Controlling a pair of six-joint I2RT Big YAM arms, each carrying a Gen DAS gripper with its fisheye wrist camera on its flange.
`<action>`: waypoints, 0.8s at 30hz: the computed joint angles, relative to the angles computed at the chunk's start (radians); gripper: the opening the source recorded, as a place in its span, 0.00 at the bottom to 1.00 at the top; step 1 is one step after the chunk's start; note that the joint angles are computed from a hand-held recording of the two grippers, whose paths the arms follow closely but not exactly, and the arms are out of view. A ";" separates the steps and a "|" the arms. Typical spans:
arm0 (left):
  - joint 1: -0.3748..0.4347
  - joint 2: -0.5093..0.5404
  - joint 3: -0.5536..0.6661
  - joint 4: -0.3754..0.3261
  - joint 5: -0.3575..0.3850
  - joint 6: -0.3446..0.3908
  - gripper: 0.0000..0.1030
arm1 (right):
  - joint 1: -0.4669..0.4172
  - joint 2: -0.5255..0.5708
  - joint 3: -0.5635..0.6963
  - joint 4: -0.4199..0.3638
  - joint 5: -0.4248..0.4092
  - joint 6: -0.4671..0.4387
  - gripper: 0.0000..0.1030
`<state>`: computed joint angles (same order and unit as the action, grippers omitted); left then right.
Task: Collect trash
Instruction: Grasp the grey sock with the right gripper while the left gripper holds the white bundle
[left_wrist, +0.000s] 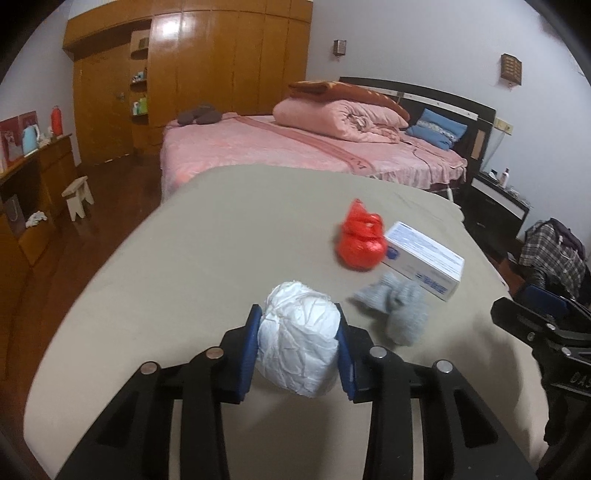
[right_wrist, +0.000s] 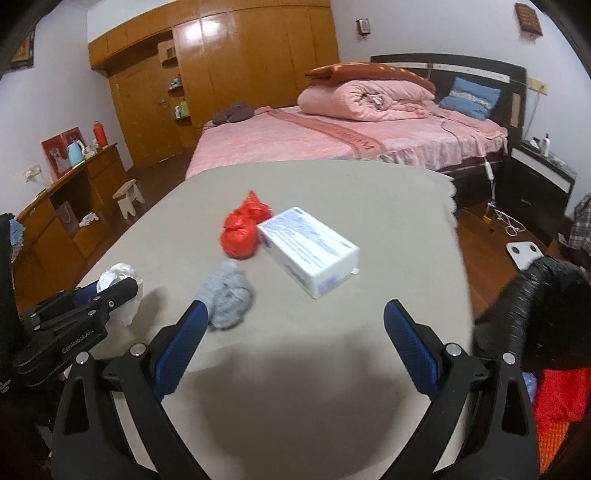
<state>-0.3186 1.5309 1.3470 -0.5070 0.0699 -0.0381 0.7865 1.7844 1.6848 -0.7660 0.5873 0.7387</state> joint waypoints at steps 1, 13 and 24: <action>0.007 0.002 0.003 0.001 -0.001 0.003 0.36 | -0.002 0.014 0.018 0.002 -0.009 -0.008 0.91; 0.067 0.027 0.031 0.009 -0.011 0.013 0.36 | -0.019 0.200 0.252 -0.044 -0.088 -0.055 0.91; 0.087 0.046 0.044 0.013 -0.005 0.002 0.36 | -0.038 0.312 0.405 -0.158 -0.150 -0.048 0.67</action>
<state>-0.2313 1.5767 1.3915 -0.4939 0.0649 -0.0359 0.7487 2.0961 2.0894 -0.9236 0.4377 0.6904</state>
